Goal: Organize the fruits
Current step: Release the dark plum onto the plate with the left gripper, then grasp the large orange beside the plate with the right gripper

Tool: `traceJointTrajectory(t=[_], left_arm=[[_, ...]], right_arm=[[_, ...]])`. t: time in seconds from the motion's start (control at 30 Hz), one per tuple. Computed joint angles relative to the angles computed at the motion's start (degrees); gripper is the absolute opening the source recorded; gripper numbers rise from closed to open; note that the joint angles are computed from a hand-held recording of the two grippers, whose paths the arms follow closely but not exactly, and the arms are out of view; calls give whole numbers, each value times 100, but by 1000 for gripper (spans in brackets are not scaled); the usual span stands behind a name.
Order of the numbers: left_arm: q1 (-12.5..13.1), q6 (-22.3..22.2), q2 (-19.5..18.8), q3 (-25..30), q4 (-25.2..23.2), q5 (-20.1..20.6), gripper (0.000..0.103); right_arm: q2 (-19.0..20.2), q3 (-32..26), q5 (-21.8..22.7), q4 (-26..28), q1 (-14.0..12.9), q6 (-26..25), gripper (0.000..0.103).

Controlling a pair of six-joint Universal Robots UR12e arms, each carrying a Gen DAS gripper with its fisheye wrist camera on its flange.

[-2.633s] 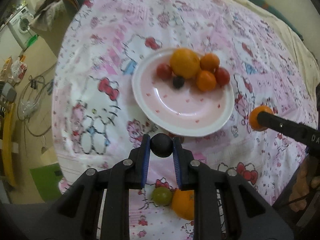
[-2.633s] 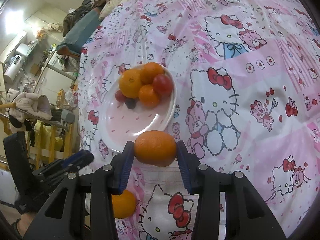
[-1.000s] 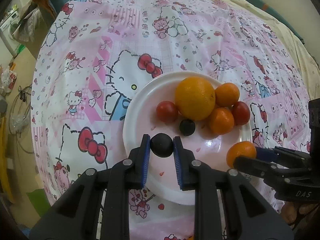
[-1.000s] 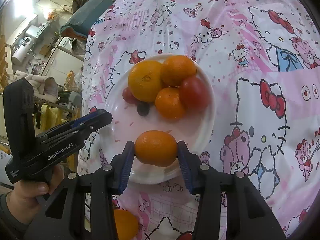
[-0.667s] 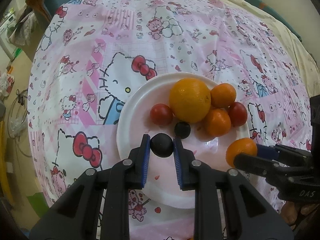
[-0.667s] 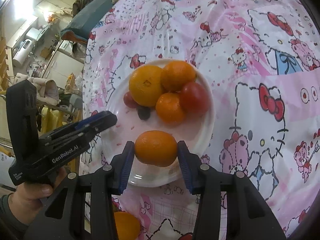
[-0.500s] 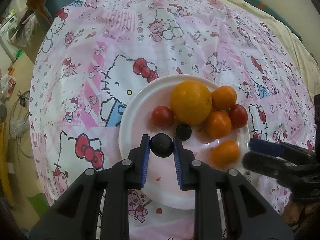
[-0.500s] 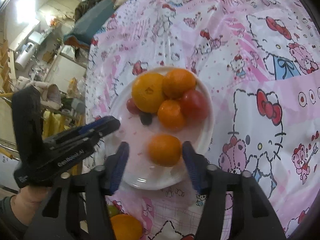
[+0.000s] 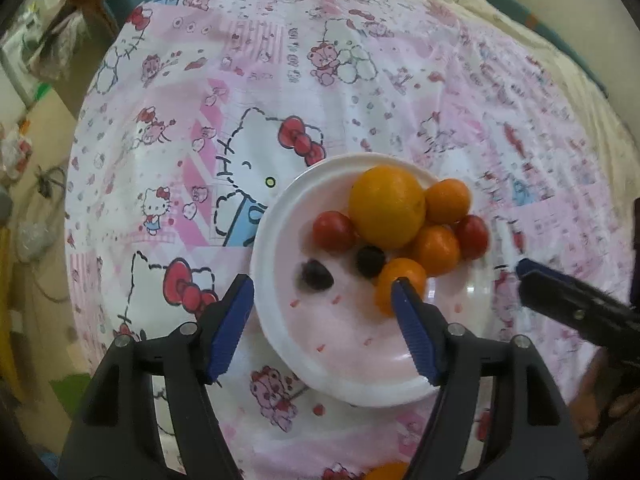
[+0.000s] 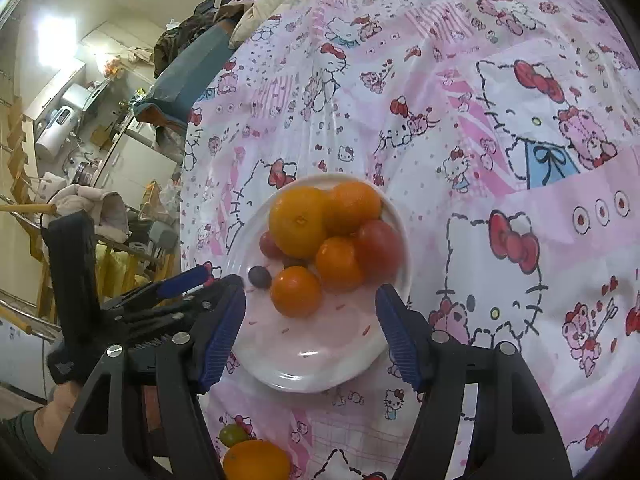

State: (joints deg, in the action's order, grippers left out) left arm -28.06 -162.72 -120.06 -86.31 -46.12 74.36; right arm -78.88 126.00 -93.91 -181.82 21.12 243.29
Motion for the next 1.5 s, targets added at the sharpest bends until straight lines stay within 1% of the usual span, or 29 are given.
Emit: traceJointTrajectory(t=[0.03, 0.17, 0.27, 0.33, 0.43, 0.5, 0.63, 0.73, 0.83, 0.93, 1.03, 1.1, 1.17, 1.3, 1.37, 1.5], left_arm=[[35, -45, 44, -39, 48, -110, 68], [68, -73, 181, -207, 318, -102, 68], [102, -47, 271, -286, 284, -168, 68], [116, 35, 324, -333, 230, -205, 68], [118, 156, 404, -437, 267, -137, 68], [145, 128, 463, -514, 266, -160, 68], [226, -65, 589, -674, 238, -303, 68], [261, -147, 711, -831, 386, -323, 68], [277, -140, 851, -1016, 610, -247, 68], [330, -140, 1003, -1197, 671, -245, 68], [385, -230, 1139, -1399, 882, -176, 68], [433, -240, 1215, -1492, 842, -197, 68], [483, -275, 1266, -1562, 804, -283, 68], [485, -369, 1316, -1710, 1107, -86, 68], [479, -405, 1302, -1725, 1175, 1, 68], [501, -662, 1251, -1735, 1229, 27, 68]], right_arm=[[-6, -9, -15, 8, 9, -22, 70], [-64, -66, -167, 146, 98, -211, 72], [-96, -104, -314, 213, 168, -258, 74], [-124, -106, -391, 255, 210, -240, 75], [-157, -78, -398, 216, 250, -160, 75], [-190, -68, -450, 228, 298, -122, 75], [-251, -47, -489, 242, 383, -21, 75], [-307, -51, -544, 322, 473, -6, 75], [-346, -41, -614, 384, 561, 45, 75], [-376, 68, -471, 184, 586, 284, 75], [-436, 113, -557, 135, 667, 361, 75], [-453, 140, -568, 91, 710, 437, 75], [-442, 183, -489, 15, 735, 571, 75], [-401, 198, -338, 111, 771, 787, 75], [-347, 214, -187, 78, 758, 921, 75], [-212, 186, 197, 62, 689, 1003, 75]])
